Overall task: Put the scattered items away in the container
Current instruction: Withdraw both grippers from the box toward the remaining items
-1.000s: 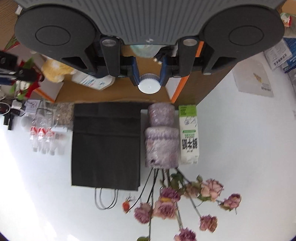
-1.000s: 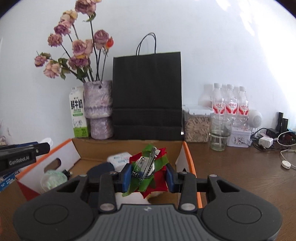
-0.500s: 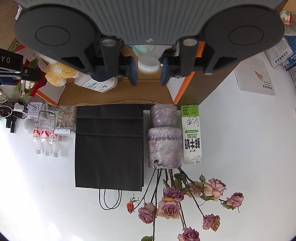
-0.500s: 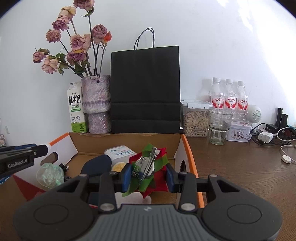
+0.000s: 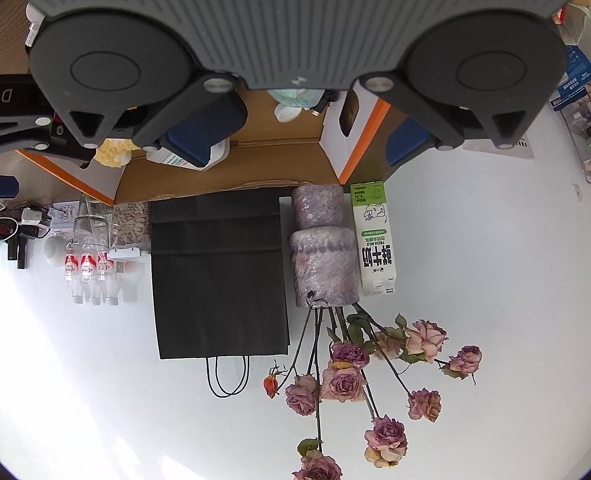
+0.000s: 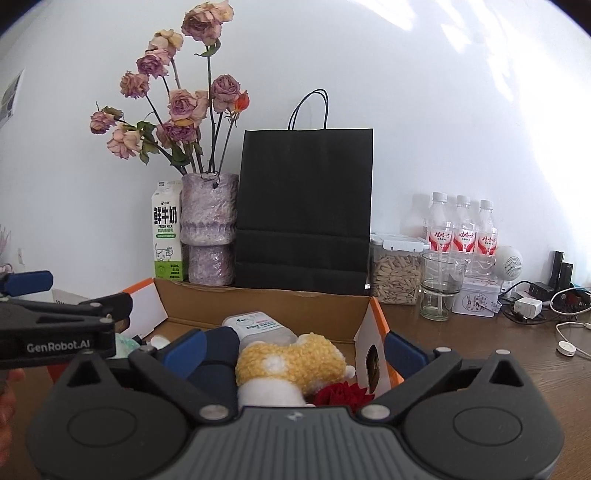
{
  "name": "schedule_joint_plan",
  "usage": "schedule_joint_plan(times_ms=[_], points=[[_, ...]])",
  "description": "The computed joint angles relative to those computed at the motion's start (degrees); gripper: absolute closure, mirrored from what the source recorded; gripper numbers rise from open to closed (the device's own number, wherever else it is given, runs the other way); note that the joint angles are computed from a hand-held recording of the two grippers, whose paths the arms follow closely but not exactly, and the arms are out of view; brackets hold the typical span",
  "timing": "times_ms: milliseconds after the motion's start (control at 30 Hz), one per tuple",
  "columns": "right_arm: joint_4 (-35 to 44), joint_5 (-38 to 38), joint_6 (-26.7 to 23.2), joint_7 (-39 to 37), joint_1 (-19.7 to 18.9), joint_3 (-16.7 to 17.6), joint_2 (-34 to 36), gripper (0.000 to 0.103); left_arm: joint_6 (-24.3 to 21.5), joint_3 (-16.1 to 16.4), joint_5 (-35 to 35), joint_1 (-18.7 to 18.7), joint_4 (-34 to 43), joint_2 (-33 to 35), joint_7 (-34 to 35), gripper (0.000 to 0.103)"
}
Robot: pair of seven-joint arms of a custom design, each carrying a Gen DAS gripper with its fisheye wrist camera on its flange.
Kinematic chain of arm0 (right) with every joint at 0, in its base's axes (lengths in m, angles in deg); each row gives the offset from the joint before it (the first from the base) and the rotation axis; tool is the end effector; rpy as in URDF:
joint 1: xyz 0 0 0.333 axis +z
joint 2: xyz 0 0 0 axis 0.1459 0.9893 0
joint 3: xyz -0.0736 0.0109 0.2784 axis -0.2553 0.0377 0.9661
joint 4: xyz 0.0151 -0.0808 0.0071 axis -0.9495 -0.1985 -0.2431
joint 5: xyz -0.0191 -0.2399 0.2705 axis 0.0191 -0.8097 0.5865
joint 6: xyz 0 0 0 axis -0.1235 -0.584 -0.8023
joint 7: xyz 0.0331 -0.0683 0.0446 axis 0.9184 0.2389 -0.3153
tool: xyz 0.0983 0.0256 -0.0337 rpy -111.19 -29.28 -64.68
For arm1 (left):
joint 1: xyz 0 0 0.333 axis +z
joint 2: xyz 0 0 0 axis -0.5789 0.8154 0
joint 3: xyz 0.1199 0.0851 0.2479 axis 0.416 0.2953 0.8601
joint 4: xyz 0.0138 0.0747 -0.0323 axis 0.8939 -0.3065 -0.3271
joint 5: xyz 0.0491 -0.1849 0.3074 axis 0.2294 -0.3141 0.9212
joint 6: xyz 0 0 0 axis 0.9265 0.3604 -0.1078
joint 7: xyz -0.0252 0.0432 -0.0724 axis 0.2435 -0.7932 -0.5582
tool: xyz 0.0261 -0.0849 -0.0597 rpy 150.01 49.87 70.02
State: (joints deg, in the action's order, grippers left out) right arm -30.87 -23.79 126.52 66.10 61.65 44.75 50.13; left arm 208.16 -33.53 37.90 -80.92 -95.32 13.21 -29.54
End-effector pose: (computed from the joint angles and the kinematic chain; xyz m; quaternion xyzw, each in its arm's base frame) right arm 0.6010 0.3232 0.4666 -0.6452 0.4700 -0.3640 0.4799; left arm 0.5783 -0.4829 0.4629 -0.5757 0.5252 -0.3748 0.5023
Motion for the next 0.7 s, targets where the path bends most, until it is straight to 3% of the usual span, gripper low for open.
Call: schedule_joint_plan(times_ms=[400, 700], points=[[-0.48, 2.83, 0.99, -1.02, 1.28, -1.20, 0.11, 0.000, -0.37, -0.29, 0.76, 0.02, -2.44, -1.60, -1.84, 0.000], [-0.90, 5.54, 2.70, -4.83, -0.30, 1.90, -0.93, 0.000, -0.72, -1.53, 2.86, 0.63, -6.38, -4.08, -4.61, 0.000]])
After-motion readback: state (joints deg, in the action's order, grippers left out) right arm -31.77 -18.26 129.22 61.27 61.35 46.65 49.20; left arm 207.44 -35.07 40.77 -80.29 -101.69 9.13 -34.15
